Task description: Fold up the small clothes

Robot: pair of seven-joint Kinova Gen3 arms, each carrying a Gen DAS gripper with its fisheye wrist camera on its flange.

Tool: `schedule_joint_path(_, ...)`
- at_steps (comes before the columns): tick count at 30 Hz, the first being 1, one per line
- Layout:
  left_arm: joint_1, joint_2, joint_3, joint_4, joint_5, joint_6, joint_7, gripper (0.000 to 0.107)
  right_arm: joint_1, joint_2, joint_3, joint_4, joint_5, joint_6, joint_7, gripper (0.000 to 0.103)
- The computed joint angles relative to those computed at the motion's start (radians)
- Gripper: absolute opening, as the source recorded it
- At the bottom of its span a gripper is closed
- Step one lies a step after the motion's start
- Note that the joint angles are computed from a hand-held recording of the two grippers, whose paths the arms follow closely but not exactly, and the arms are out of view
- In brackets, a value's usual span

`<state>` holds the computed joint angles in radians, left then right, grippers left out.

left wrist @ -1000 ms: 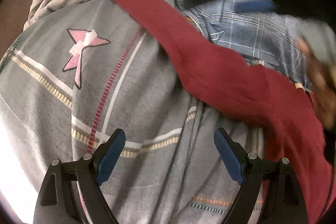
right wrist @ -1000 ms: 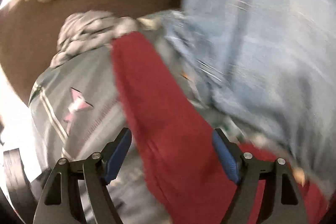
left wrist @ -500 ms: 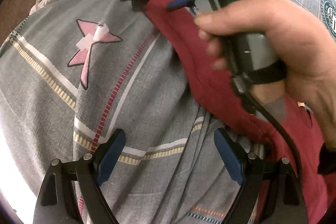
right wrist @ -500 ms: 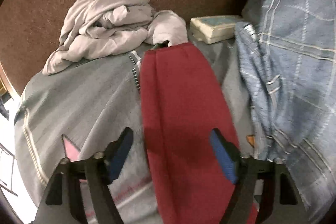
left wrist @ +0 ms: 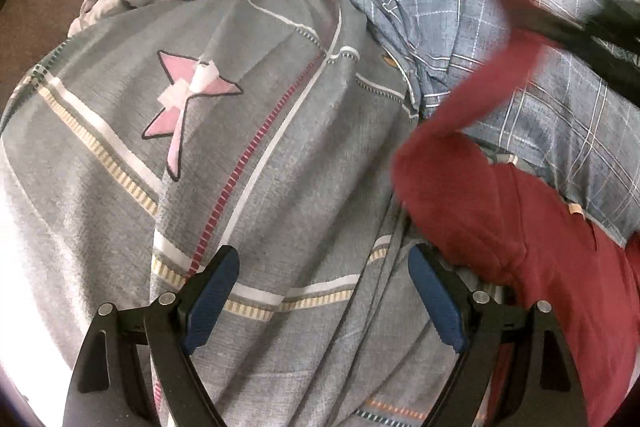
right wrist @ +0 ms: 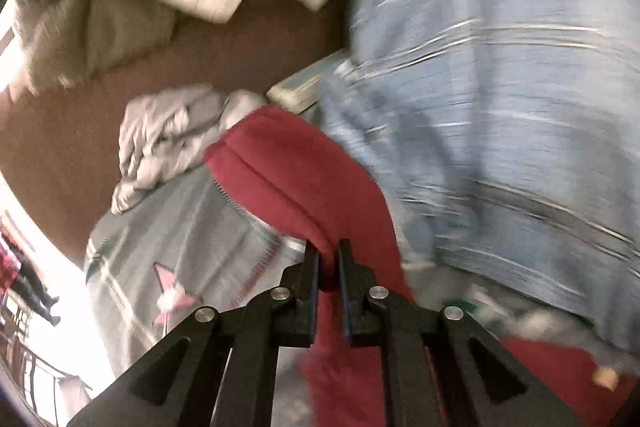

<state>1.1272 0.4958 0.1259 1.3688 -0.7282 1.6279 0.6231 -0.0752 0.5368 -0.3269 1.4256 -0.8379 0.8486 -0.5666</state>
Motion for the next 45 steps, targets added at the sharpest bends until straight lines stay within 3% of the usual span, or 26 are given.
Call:
schedule_joint_path(6,0.018,0.04,-0.004,-0.069,-0.023,0.049,-0.053,0.087,0.231,-0.06,0.093,0.109,-0.102,0.062,0.024,0.008)
schedule_joint_path(13,0.043,0.089,-0.028,-0.15,-0.047,0.051,-0.146,0.087,0.287,-0.02,0.229,0.186,0.055,-0.022,-0.115,0.008)
schedule_joint_path(16,0.044,0.093,-0.034,-0.162,-0.056,0.015,-0.201,0.086,0.316,0.015,0.233,0.174,0.093,0.029,-0.204,0.02)
schedule_joint_path(18,0.041,0.08,-0.037,-0.173,-0.058,-0.01,-0.245,0.086,0.354,0.01,0.22,0.185,0.08,0.043,-0.205,0.044)
schedule_joint_path(20,0.053,0.074,-0.051,-0.195,-0.089,-0.011,-0.273,0.087,0.428,-0.005,0.179,0.217,0.04,0.029,-0.159,0.058)
schedule_joint_path(24,0.035,0.087,-0.067,-0.251,-0.118,-0.039,-0.355,0.087,0.428,-0.019,0.196,0.2,0.035,-0.011,-0.174,0.059)
schedule_joint_path(26,0.013,0.118,-0.075,-0.293,-0.111,-0.044,-0.431,0.087,0.375,0.003,0.236,0.157,0.078,-0.025,-0.244,0.059)
schedule_joint_path(28,-0.018,0.133,-0.081,-0.299,-0.076,-0.083,-0.479,0.087,0.347,0.031,0.23,0.129,0.138,-0.06,-0.295,0.056)
schedule_joint_path(29,-0.035,0.132,-0.083,-0.283,-0.052,-0.116,-0.485,0.087,0.337,0.042,0.225,0.12,0.16,-0.076,-0.308,0.043)
schedule_joint_path(30,-0.051,0.131,-0.084,-0.266,-0.027,-0.145,-0.49,0.087,0.328,0.048,0.225,0.115,0.187,-0.095,-0.318,0.015)
schedule_joint_path(31,-0.066,0.135,-0.086,-0.255,-0.005,-0.164,-0.497,0.087,0.329,0.042,0.211,0.126,0.204,-0.129,-0.312,0.008)
schedule_joint_path(34,-0.106,0.148,-0.089,-0.249,0.053,-0.203,-0.543,0.087,0.358,0.01,0.166,0.172,0.209,-0.206,-0.264,0.008)
schedule_joint_path(36,-0.113,0.148,-0.103,-0.239,0.069,-0.229,-0.537,0.088,0.323,0.007,0.193,0.183,0.26,-0.244,-0.3,0.008)
schedule_joint_path(38,-0.114,0.143,-0.111,-0.231,0.077,-0.243,-0.529,0.088,0.349,0.032,0.166,0.169,0.279,-0.239,-0.338,0.008)
schedule_joint_path(42,-0.091,0.088,-0.109,-0.17,0.076,-0.273,-0.5,0.088,0.373,0.004,0.191,0.148,0.239,-0.123,-0.374,0.029)
schedule_joint_path(45,-0.062,0.008,-0.083,-0.076,0.074,-0.33,-0.415,0.087,0.485,-0.07,0.096,0.2,0.229,-0.029,-0.276,0.048)
